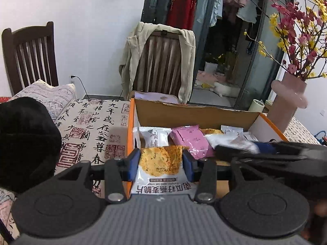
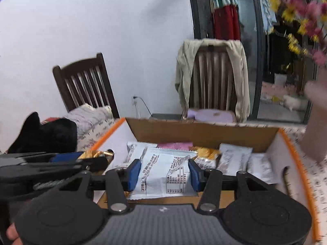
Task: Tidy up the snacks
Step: 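Open both grippers to drop the packets into the box, then withdraw both grippers from the box back over the table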
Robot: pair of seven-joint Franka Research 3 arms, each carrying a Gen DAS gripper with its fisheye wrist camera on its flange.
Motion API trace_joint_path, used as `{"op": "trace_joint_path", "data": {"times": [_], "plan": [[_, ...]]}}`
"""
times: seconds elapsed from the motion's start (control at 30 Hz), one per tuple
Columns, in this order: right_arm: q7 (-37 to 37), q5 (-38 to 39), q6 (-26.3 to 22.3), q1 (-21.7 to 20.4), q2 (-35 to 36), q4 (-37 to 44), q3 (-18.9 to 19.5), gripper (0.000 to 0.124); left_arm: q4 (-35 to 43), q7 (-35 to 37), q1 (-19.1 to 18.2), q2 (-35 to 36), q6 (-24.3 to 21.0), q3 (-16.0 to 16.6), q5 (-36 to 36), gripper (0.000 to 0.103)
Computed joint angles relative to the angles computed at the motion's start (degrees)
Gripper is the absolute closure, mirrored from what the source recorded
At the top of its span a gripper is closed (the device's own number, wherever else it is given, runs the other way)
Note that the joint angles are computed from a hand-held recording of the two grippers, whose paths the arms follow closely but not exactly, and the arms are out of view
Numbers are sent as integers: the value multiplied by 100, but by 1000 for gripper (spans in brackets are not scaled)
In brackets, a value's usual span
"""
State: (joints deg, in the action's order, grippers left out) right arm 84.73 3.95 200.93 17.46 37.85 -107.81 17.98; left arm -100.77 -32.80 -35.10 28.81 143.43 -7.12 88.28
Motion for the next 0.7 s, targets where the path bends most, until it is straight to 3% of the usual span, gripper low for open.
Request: {"op": "trace_joint_path", "data": {"times": [0.17, 0.33, 0.47, 0.57, 0.67, 0.7], "plan": [[35, -157, -287, -187, 394, 328, 261, 74, -80, -44, -2, -74, 6, -14, 72, 55], [149, -438, -44, -627, 431, 132, 682, 67, -47, 62, -52, -116, -192, -38, 73, 45], [399, -594, 179, -851, 206, -190, 810, 67, -207, -27, -100, -327, -419, -66, 250, 40], [560, -727, 351, -863, -189, -588, 666, 66, -356, -60, -130, -519, -729, -149, 343, 36], [634, -827, 597, -796, -790, -1221, 393, 64, -522, -54, -63, -731, -651, -299, 343, 32], [667, -898, 721, -798, -1014, -1488, 313, 61, -547, 255, -54, -795, -650, -371, 209, 32]]}}
